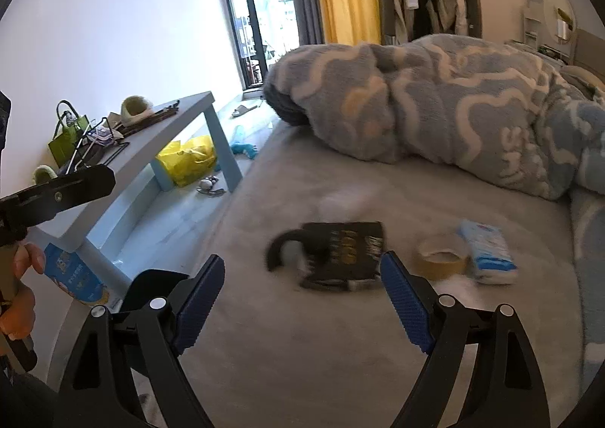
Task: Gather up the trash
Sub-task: 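Move both tools from the bin back over the trash on the bed, then grasp the clear bubble wrap with the right gripper while the left gripper grasps the black hook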
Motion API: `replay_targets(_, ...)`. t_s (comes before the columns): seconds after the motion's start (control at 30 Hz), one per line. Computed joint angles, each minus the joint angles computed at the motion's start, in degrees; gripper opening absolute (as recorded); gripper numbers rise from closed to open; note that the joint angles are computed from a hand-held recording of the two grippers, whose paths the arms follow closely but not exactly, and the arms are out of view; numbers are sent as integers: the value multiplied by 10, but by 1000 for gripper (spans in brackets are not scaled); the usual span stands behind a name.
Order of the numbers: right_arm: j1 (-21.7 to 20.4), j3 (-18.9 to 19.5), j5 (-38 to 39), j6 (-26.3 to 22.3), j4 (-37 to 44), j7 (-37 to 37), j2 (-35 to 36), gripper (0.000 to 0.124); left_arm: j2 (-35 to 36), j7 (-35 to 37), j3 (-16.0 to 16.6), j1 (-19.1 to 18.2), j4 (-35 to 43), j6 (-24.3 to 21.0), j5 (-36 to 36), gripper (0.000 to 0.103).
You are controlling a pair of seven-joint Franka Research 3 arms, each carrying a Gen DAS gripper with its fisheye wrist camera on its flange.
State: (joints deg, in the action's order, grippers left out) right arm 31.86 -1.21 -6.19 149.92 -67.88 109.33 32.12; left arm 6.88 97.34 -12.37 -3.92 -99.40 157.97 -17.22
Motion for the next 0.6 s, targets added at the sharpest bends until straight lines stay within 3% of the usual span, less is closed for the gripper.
replay_targets(0.6, -42, -5, -12, 49, -168, 0, -96, 85, 82, -70, -15, -36, 75, -51, 121, 67)
